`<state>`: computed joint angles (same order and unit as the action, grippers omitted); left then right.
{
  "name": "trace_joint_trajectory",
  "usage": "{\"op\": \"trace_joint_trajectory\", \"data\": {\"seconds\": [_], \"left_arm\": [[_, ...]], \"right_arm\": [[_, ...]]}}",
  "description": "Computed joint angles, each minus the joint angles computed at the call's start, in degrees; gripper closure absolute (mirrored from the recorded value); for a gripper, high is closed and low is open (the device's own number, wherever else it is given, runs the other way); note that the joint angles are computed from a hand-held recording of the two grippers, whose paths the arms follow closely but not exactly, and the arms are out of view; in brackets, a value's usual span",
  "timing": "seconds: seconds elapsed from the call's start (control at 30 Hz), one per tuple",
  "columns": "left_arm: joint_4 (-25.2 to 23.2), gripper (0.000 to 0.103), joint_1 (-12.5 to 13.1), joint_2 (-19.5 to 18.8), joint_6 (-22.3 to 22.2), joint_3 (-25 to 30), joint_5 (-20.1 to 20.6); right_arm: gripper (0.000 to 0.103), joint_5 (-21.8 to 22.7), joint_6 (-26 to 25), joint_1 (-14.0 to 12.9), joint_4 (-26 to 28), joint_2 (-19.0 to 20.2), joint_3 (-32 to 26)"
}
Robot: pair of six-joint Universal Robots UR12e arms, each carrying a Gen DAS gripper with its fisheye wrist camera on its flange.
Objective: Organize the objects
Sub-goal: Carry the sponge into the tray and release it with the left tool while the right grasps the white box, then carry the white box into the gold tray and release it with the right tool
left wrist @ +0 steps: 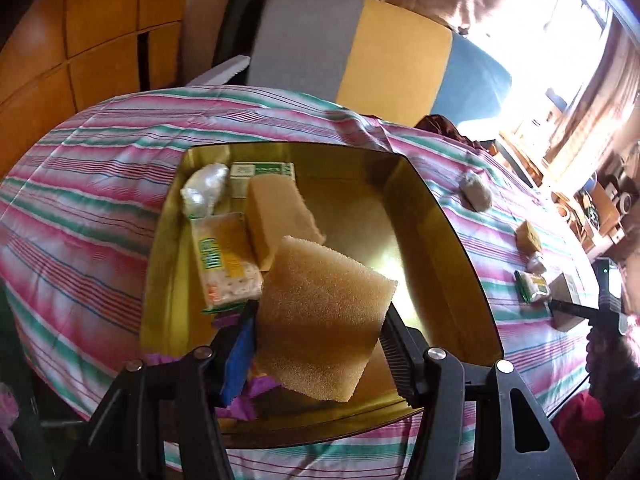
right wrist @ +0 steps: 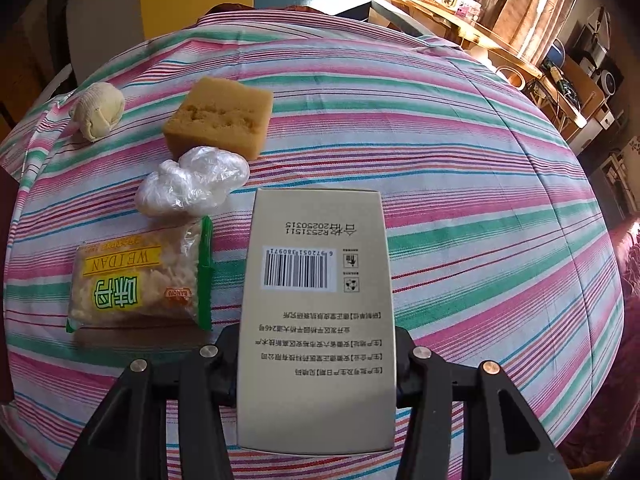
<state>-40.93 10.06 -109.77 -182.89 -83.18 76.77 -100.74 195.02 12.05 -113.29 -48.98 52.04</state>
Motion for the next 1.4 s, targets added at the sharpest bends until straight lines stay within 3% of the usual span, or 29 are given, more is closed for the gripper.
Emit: {"op": "trace_joint_trajectory", "data": {"seconds": [0.43, 0.83, 1.0, 1.4], "left_arm": [[-7.06, 0.043, -2.28, -5.27, 2.56, 5.43, 6.01], [-3.06, 0.041, -3.45, -5.17, 4.11, 3.78, 13.1], [-0.1, 0.023, -3.89, -4.37, 4.22, 2.78, 14.39], [4.74, 0.022, -4.0, -2.08, 4.26, 0.4, 16.06]], "right_arm": [[0.053, -1.0, -1.3, 0.37, -0.27, -0.37, 0.4], [0.052, -1.28, -1.51, 0.39, -0.23, 0.22, -0.3], [0.052, -0.98, -1.05, 0.39, -0.36, -0.01, 0.03], [0.052, -1.12, -1.12, 0.37, -0.63, -0.19, 0.32]]}}
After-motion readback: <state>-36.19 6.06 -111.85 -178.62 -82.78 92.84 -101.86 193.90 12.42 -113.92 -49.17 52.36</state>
